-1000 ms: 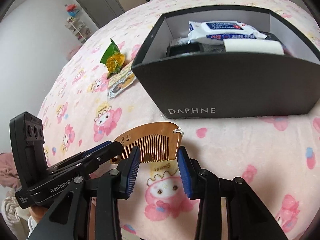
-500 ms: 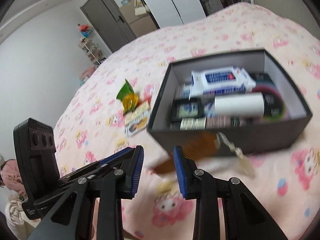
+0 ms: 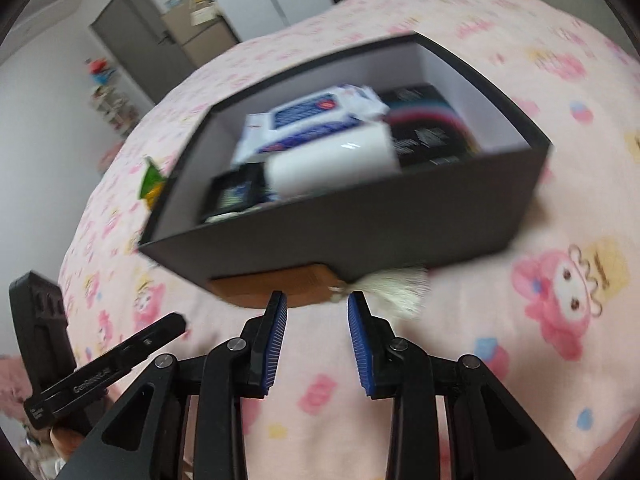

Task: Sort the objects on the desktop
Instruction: 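Carry the wooden comb with the right gripper toward the DAPHNE box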

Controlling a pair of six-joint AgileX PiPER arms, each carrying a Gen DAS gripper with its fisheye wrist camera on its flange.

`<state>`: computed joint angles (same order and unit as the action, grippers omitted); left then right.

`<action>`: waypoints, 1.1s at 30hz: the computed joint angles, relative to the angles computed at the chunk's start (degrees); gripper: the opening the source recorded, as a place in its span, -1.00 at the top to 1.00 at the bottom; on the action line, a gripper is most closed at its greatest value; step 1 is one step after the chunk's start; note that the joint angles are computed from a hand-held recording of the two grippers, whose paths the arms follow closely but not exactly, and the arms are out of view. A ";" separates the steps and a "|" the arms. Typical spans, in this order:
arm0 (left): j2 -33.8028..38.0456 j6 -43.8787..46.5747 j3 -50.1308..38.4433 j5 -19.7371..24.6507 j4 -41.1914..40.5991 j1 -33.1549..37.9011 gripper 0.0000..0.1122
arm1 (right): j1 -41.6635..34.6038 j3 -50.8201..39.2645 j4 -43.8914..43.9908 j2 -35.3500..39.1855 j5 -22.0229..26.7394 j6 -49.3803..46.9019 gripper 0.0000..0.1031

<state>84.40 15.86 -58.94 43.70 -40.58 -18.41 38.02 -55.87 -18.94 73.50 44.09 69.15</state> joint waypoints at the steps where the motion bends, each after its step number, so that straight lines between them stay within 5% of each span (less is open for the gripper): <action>1: 0.64 0.58 -0.12 -0.51 -0.47 -0.13 0.43 | -0.97 0.90 0.17 -0.25 -0.48 0.11 0.41; 14: 10.90 5.10 -3.74 -5.84 -0.04 -4.93 0.28 | -9.03 -0.59 13.33 10.15 -8.67 -23.54 0.12; 22: 7.92 12.26 0.20 -9.06 -6.79 -4.79 0.21 | -12.17 4.18 27.42 7.54 -17.05 -36.02 0.11; 33: 7.78 11.39 0.73 -9.30 -4.80 -5.00 0.21 | -10.64 3.17 16.72 8.86 -12.02 -26.14 0.09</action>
